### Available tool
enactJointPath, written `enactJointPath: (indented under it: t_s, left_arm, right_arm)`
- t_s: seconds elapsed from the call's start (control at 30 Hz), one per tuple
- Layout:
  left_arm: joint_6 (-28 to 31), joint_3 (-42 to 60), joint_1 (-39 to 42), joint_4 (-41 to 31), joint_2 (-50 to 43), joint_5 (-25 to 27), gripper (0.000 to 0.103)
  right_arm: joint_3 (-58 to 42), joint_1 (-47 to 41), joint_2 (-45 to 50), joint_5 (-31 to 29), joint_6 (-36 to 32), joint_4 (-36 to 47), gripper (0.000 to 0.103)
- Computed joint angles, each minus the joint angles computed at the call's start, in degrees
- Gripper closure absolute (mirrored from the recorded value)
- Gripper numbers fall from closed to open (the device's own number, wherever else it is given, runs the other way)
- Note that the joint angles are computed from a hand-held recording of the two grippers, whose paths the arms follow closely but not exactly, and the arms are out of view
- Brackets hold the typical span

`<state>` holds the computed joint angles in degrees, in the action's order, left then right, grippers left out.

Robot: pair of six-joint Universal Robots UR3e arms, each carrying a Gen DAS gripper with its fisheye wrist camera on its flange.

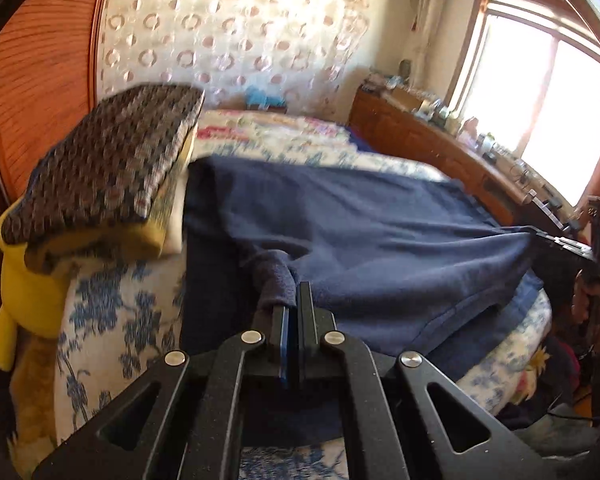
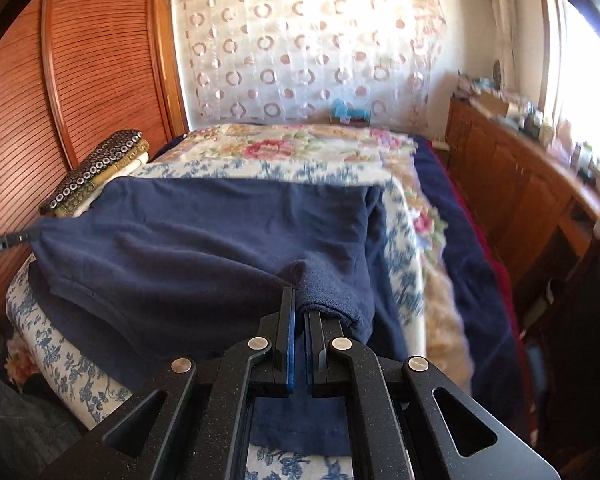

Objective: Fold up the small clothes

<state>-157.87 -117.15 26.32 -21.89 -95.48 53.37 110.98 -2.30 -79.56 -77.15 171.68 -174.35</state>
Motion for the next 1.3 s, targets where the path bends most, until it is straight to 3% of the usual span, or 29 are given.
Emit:
enactJointPath:
  t_s: [0.37, 0.5, 0.63, 0.73, 0.83, 0.93, 1.03, 1.1, 1.13, 1.17, 1.23, 1.3]
  left_arm:
    - [0.0, -3.45, -1.07, 2.7, -0.35, 2.4, 0.099]
    - [-0.49, -4.72, 0.33, 3.81, 1.95, -0.64, 0.099]
    - [0.87, -5.06, 2.85, -0.46, 6.94, -4.09, 0.099]
    - [0.7, -4.58, 1.98, -0.46, 7.6, -1.56, 0.099]
    - [0.84, -3.07, -0.11, -0.03, 4.48, 1.9, 0.099]
    - [1.39, -2.42, -0.53, -0.7, 2.12, 2.92, 0.081]
    - [2.14, -3.63, -0.24, -0.25, 2.42, 2.82, 0.061]
    - [2.27, -4.06, -0.24, 0.46, 2.64, 3.05, 0.06]
    - [2.25, -4.42, -0.3, 0.88, 2.93, 3.49, 0.054]
    - [2.17, -4.84, -0.31, 1.59, 3.28, 4.07, 0.039]
    - [2.23, -6.14, 0.4, 2.76, 4.66, 3.64, 0.025]
    - [2.8, -6.4, 1.63, 1.34, 5.85, 1.68, 0.025]
  right_arm:
    - [3.07, -1.58, -0.31, 1.34, 1.76, 0.0, 0.1]
    - [4.5, -1.26, -1.76, 1.69, 2.76, -3.36, 0.1]
    - [7.78, -2.55, -8.27, 4.46, 2.57, -2.87, 0.101]
    - [9.83, -3.73, -12.8, 6.05, 1.92, -1.02, 0.101]
    - [9.53, -1.93, -10.76, 2.5, 1.49, -1.09, 0.101]
    - [7.54, -0.42, -7.86, -0.32, 1.87, 1.42, 0.101]
    - [6.42, 0.5, -6.55, -2.68, 1.97, 1.89, 0.087]
    - [5.87, 0.99, -6.31, -3.87, 1.73, 2.23, 0.08]
    - [5.62, 1.25, -6.37, -4.2, 1.7, 2.52, 0.079]
    - [5.63, 1.29, -6.63, -4.22, 1.66, 2.67, 0.079]
    - [5.44, 1.53, -7.41, -4.41, 1.63, 3.42, 0.077]
    - [4.54, 1.17, -7.56, -3.49, 0.92, 4.88, 0.071]
